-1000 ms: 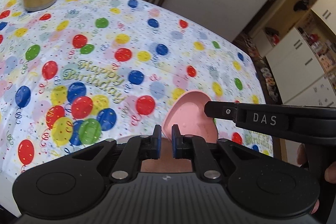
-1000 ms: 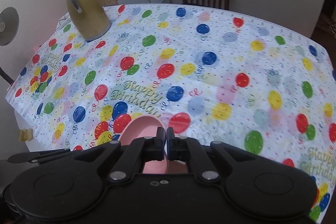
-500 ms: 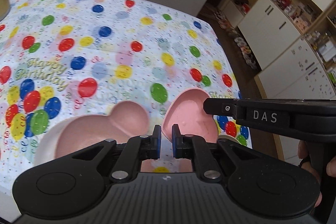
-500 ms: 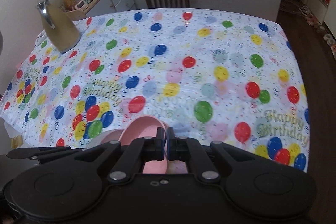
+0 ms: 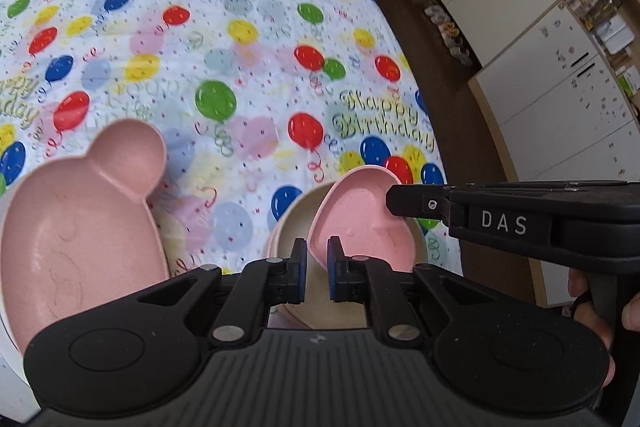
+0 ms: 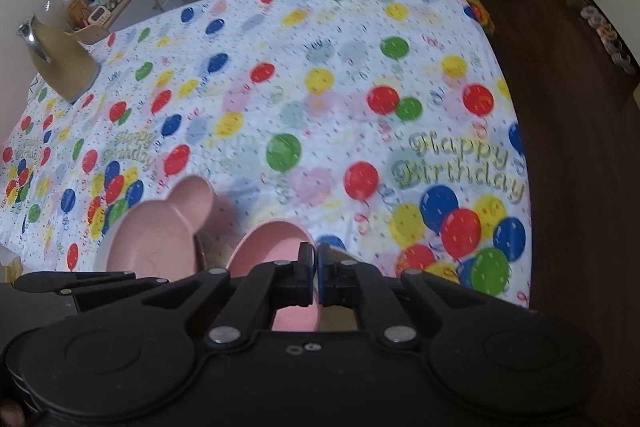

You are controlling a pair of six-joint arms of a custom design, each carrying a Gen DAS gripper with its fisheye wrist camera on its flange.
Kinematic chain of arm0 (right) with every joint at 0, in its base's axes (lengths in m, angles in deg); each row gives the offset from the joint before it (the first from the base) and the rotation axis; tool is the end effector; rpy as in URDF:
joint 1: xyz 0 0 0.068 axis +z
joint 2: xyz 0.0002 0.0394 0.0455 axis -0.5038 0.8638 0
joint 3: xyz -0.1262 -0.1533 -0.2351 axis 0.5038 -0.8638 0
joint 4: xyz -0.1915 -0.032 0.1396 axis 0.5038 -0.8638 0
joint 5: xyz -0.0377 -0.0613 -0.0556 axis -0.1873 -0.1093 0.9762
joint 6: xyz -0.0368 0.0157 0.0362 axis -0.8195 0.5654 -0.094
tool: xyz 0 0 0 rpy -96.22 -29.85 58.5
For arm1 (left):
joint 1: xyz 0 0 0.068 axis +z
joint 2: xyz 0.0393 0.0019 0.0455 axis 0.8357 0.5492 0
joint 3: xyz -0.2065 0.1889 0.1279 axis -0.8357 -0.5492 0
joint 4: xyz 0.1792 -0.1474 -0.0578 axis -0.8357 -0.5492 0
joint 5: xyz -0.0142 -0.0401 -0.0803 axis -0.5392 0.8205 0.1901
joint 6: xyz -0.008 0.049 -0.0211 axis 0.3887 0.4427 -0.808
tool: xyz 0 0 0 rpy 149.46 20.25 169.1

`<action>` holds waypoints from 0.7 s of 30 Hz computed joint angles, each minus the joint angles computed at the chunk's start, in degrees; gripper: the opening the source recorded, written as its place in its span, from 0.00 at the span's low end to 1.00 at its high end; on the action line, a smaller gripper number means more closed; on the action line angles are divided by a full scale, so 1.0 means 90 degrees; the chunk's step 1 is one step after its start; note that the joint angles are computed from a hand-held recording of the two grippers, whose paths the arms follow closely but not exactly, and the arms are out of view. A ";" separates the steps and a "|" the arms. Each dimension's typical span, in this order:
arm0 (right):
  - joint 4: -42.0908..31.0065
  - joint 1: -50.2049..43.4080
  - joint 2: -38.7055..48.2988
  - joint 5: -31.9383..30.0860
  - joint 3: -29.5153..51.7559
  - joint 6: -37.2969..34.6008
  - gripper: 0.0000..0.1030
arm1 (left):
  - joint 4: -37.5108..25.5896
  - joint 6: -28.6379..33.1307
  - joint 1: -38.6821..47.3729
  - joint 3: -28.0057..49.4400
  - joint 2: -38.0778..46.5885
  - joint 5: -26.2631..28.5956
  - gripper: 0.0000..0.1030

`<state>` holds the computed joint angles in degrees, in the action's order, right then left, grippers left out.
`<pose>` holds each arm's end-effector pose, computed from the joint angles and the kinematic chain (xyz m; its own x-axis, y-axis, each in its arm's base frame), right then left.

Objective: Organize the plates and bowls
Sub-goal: 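Carry the heart dish with both grippers and lower it into the cream bowl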

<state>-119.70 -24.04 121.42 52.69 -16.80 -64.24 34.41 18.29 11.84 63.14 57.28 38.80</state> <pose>0.1883 0.0277 0.3128 -0.9203 0.0213 -0.3906 -0.0765 0.9694 0.2332 0.1831 -0.1859 0.2805 -0.9304 0.0886 -0.3557 0.2180 0.9139 -0.3425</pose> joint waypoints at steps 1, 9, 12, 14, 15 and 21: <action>0.0034 -0.0087 0.0001 -0.0041 -0.0109 -0.0061 0.01 | -0.0003 -0.0032 -0.0047 -0.0017 0.0071 -0.0010 0.09; 0.0404 -0.0196 0.0106 -0.0094 -0.0714 -0.0258 0.01 | 0.0043 -0.0122 -0.0230 -0.0079 0.0434 -0.0178 0.09; 0.0530 -0.0199 0.0157 -0.0056 -0.0818 -0.0275 0.01 | 0.0054 -0.0060 -0.0315 -0.0056 0.0511 -0.0285 0.09; 0.0583 -0.0201 0.0174 -0.0023 -0.0874 -0.0242 0.01 | 0.0017 -0.0038 -0.0359 -0.0004 0.0576 -0.0336 0.09; 0.0605 -0.0213 0.0185 -0.0022 -0.0900 -0.0239 0.01 | 0.0017 -0.0012 -0.0354 0.0007 0.0602 -0.0320 0.09; 0.0662 -0.0222 0.0189 0.0037 -0.0976 -0.0166 0.01 | 0.0021 0.0129 -0.0419 0.0039 0.0635 -0.0432 0.09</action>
